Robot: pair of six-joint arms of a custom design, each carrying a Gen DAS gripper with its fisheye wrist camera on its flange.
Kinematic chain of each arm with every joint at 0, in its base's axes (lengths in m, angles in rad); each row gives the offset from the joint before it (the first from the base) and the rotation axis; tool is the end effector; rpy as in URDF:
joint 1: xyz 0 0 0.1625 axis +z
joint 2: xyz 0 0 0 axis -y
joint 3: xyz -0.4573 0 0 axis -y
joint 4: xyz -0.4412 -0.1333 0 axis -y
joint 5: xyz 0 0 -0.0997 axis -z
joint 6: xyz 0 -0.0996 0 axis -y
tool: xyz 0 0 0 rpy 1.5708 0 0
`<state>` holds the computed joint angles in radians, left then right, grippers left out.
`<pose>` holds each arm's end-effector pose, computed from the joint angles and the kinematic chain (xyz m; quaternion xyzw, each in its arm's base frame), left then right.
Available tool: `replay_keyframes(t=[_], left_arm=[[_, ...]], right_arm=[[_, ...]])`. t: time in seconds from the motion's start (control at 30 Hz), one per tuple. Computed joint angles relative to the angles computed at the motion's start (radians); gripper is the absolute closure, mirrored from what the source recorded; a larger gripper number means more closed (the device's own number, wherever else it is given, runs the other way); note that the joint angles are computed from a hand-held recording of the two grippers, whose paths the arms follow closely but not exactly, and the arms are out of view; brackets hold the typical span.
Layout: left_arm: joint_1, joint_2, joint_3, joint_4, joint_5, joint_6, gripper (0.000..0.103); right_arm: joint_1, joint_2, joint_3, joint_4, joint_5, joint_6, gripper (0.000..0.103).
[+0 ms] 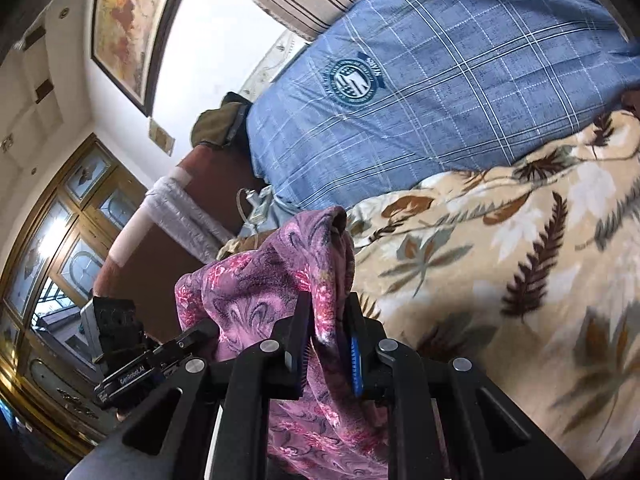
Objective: Fold small clothes
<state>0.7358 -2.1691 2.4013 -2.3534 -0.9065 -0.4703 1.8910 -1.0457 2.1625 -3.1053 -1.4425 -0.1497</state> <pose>-0.0901 -0.3442 0.4241 0.0778 0.9108 -0.3947 0.0933 0.3130 -0.4798 0.1118 -0.2402 0.9463 -0.2008 0.0801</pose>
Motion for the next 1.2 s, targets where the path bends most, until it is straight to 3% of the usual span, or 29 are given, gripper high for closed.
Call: replay_keyframes(t=[0.13, 0.27, 0.4, 0.53, 0.63, 0.73, 0.8, 0.83, 0.9, 0.93, 1.1, 1.2], left_arm=[[0.279, 0.253, -0.103, -0.208, -0.201, 0.163, 0.076], [0.472, 0.466, -0.231, -0.279, -0.362, 0.231, 0.076], [0.605, 0.638, -0.324, -0.316, -0.418, 0.249, 0.076], [0.696, 0.72, -0.319, -0.396, -0.441, 0.266, 0.072], [0.708, 0.72, -0.317, -0.407, -0.477, 0.235, 0.068], [0.669, 0.692, -0.289, -0.403, -0.4, 0.29, 0.061], [0.652, 0.655, -0.275, -0.362, -0.387, 0.288, 0.06], [0.641, 0.626, -0.265, -0.339, -0.375, 0.279, 0.056], [0.6, 0.557, -0.219, -0.332, -0.326, 0.246, 0.049], [0.573, 0.51, -0.182, -0.341, -0.293, 0.22, 0.044], [0.459, 0.33, -0.02, -0.276, -0.18, 0.15, 0.034], [0.428, 0.257, 0.065, -0.18, -0.132, 0.077, 0.034]], right_arm=[[-0.029, 0.11, -0.155, 0.089, -0.055, 0.006, 0.087], [-0.072, 0.222, -0.299, 0.155, -0.08, 0.001, 0.087], [-0.126, 0.351, -0.456, 0.241, -0.1, 0.002, 0.087], [-0.16, 0.427, -0.528, 0.304, -0.141, -0.008, 0.087], [-0.168, 0.45, -0.546, 0.306, -0.162, -0.008, 0.086], [-0.151, 0.441, -0.529, 0.264, -0.198, -0.025, 0.078], [-0.133, 0.396, -0.469, 0.214, -0.214, -0.01, 0.072], [-0.128, 0.369, -0.435, 0.196, -0.197, -0.006, 0.067], [-0.114, 0.304, -0.337, 0.116, -0.189, -0.006, 0.034], [-0.104, 0.279, -0.293, 0.082, -0.204, -0.01, 0.03], [-0.076, 0.191, -0.084, -0.023, -0.298, -0.043, 0.03], [-0.113, 0.175, 0.015, -0.077, -0.292, -0.018, 0.03]])
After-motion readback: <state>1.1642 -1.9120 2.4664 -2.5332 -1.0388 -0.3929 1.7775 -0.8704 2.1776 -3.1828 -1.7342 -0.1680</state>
